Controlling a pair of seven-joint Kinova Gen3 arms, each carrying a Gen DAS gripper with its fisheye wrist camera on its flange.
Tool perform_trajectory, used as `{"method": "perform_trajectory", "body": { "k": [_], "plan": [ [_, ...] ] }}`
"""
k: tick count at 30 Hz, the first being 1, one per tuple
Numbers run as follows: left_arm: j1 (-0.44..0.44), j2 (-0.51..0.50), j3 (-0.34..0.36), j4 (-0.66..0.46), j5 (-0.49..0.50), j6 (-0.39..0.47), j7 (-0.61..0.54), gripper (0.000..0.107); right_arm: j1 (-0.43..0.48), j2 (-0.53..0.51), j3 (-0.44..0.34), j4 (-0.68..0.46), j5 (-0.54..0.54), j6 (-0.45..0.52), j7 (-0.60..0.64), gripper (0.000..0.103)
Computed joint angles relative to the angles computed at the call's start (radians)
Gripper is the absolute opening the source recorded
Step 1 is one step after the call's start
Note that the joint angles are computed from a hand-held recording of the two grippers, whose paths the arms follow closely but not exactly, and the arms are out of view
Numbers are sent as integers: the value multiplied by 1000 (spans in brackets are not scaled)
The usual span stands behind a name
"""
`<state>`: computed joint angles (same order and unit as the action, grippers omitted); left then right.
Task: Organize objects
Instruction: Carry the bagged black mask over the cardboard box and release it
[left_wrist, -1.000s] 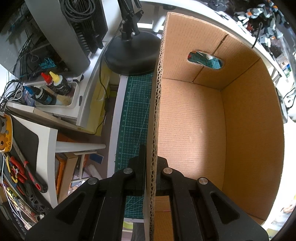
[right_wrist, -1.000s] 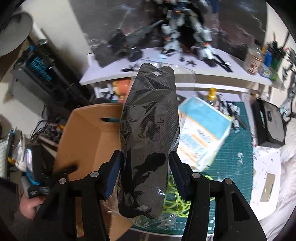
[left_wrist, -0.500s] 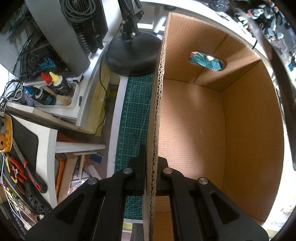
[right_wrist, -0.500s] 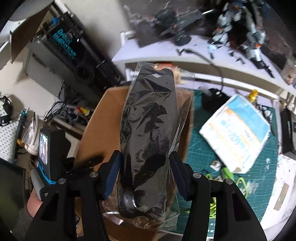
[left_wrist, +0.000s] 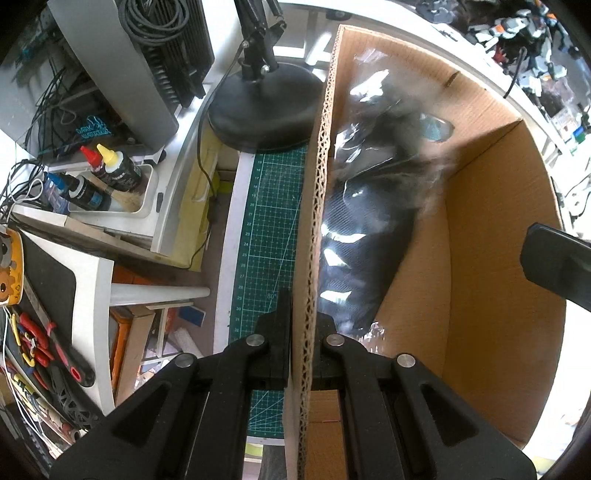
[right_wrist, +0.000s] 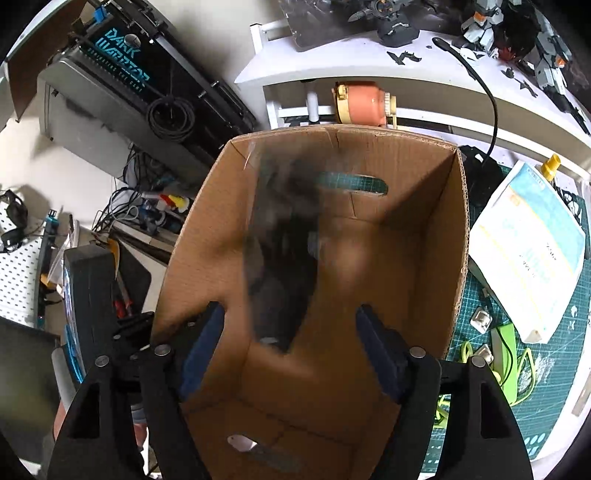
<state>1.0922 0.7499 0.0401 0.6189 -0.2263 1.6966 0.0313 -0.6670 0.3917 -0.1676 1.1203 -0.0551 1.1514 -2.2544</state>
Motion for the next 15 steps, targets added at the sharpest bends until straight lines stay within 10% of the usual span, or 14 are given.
{"method": "perform_trajectory", "body": {
  "k": [15],
  "plan": [
    [-1, -2, 0, 3, 0, -1, 1, 4, -14, -111, 17, 48, 117, 3, -27, 76]
  ]
}}
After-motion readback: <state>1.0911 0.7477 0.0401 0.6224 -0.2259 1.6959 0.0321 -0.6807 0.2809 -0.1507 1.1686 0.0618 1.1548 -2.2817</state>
